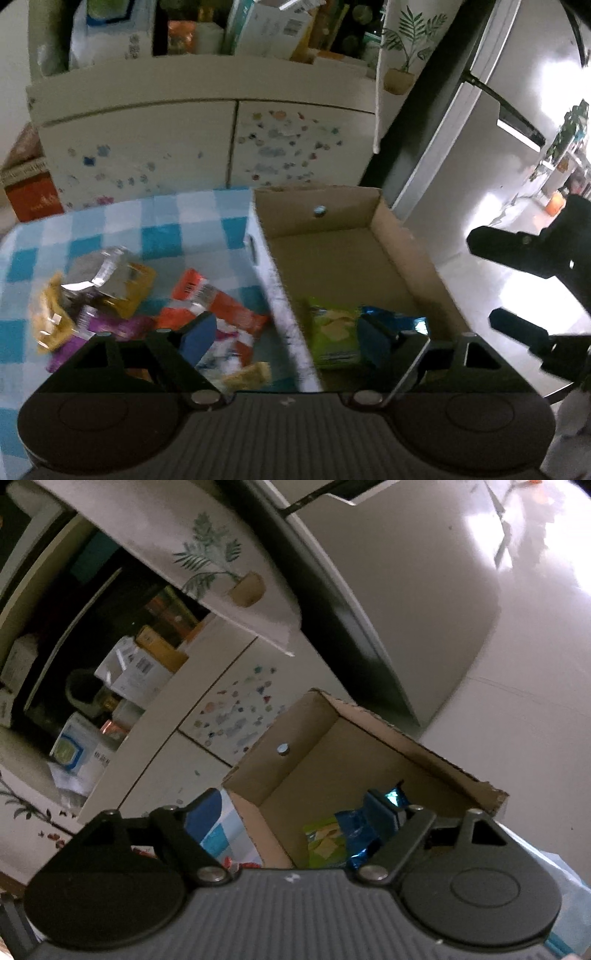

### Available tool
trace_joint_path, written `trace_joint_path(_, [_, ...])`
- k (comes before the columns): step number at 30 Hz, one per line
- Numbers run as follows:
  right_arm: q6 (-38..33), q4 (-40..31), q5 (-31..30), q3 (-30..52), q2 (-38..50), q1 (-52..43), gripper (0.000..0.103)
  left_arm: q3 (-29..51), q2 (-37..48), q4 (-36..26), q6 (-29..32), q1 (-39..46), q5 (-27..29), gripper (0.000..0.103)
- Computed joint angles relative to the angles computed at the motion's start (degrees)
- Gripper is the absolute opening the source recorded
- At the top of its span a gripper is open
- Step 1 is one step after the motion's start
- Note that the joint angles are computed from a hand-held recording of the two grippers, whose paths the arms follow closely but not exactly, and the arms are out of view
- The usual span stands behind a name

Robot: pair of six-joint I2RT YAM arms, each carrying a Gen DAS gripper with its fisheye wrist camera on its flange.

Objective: Organize snacks
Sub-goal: 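Carry both bags into the cardboard box and open both tools, then withdraw both tools from the box back over the snack pile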

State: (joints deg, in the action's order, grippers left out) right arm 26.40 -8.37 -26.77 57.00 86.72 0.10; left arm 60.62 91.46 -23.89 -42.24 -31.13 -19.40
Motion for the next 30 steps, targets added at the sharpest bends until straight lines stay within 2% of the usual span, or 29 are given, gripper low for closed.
trace_joint_path(5, [-0.9,1.0,0.0,-0.5,-0.4,1.6,0.084,-3.3,-4.5,-2.0,3.3,2.3,-1.3,0.087])
trace_joint_path(14, [-2.8,1.4,-1.8,-0.9,-0.3,4.1,0.084,-10.7,-13.2,-4.1,5.0,12.1,1.4,0.087])
trace_joint_path(22, [-7.3,1.8,-2.6,-1.9,-0.5,7.9,0.084,-15.4,-19.3,-4.5,9.7,18.7,2.7,0.092])
trace_joint_path(27, [-10.6,1.9,-2.2,-3.0,-0.6,10.7,0.084,-18.4,-20.9,-3.0,12.9,21.5,3.8,0.092])
trace_joint_path(30, [-11.9,2.6,-2.1,-3.8,-0.5,12.2,0.084,-20.7,-21.3,-0.8,12.8,24.3,6.3,0.095])
